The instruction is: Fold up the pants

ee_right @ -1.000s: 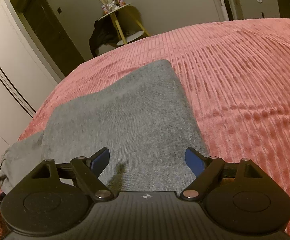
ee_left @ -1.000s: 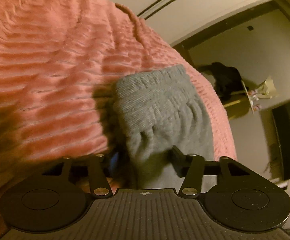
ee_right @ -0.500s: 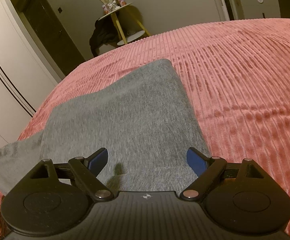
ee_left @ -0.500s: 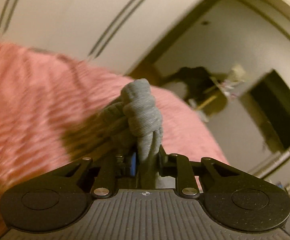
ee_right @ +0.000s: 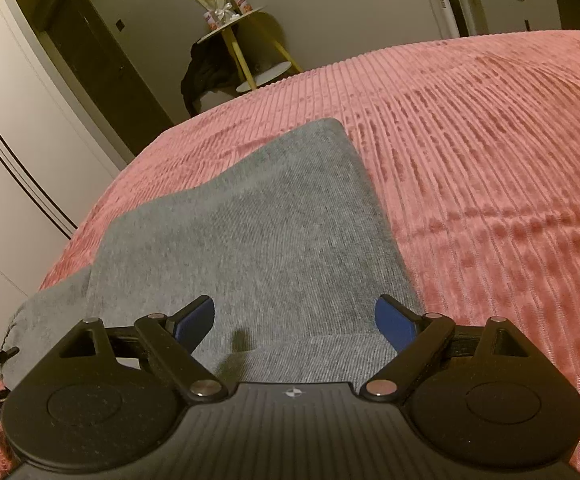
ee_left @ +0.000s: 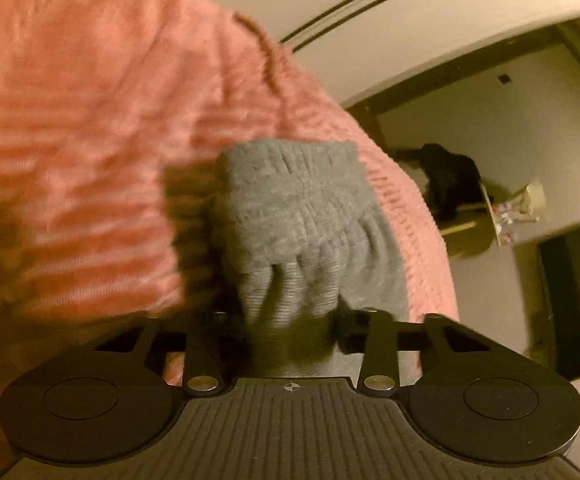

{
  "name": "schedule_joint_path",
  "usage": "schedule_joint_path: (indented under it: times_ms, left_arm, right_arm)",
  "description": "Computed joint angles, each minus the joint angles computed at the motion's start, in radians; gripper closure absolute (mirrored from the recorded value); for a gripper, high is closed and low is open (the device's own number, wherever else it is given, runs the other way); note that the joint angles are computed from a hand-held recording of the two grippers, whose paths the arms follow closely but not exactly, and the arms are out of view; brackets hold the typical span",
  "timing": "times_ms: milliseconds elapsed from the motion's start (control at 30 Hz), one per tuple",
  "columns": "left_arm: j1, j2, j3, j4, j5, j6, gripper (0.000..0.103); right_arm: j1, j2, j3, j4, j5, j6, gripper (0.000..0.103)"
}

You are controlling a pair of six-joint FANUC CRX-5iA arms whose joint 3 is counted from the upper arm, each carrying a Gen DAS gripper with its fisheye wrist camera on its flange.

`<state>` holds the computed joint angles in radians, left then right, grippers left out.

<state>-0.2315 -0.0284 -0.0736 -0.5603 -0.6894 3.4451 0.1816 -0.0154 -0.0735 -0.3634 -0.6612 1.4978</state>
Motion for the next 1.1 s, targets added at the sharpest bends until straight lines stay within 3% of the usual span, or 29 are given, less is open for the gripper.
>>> schedule_joint_path:
  times_ms: [133,233,433,567,633,700,733,800,900,1033,1100]
  left_arm:
    - [-0.108,0.071,0.202,-0.109,-0.232,-0.195,0.083]
    - [-0.231,0.132,0.363,-0.241,-0.344,-0.343,0.083]
    - [-0.417,0.314,0.657,-0.33,-0.378,-0.732,0.082]
    - [-0.468,0.452,0.81,-0.232,-0.356,-0.98,0.077]
    - [-0.483,0.527,0.883,-0.166,-0.382,-1.061,0.059]
    - [-0.488,0.583,0.941,-0.096,-0.432,-1.13,0.01]
    - [-0.49,0.606,0.966,-0.072,-0.471,-1.147,0.006]
    - [-0.473,0.599,0.945,-0.004,-0.484,-1.156,0.007]
    - [-0.47,0.502,0.798,-0.005,-0.464,-0.968,0.007]
    - [-0.514,0.466,0.775,-0.187,-0.641,-0.65,0.006]
    - [-0.513,0.447,0.74,-0.22,-0.711,-0.515,0.006]
  right_arm:
    - [-0.016,-0.002,0.003,-0.037,0.001,0.005,0.016]
    - [-0.035,-0.003,0.01,-0.08,-0.007,0.016,0.017]
    - [-0.084,-0.017,0.018,-0.18,-0.028,0.047,0.019]
    - [-0.133,-0.035,0.02,-0.275,-0.051,0.087,0.019]
    - [-0.171,-0.04,0.026,-0.34,-0.076,0.102,0.019]
    - [-0.202,-0.042,0.033,-0.392,-0.108,0.113,0.019]
    - [-0.207,-0.046,0.032,-0.404,-0.116,0.115,0.019]
    - [-0.229,-0.047,0.043,-0.446,-0.154,0.146,0.019]
    - [-0.244,-0.04,0.069,-0.486,-0.218,0.186,0.019]
    - [-0.243,-0.006,0.121,-0.546,-0.29,0.203,0.019]
    - [-0.232,0.033,0.161,-0.569,-0.323,0.165,0.019]
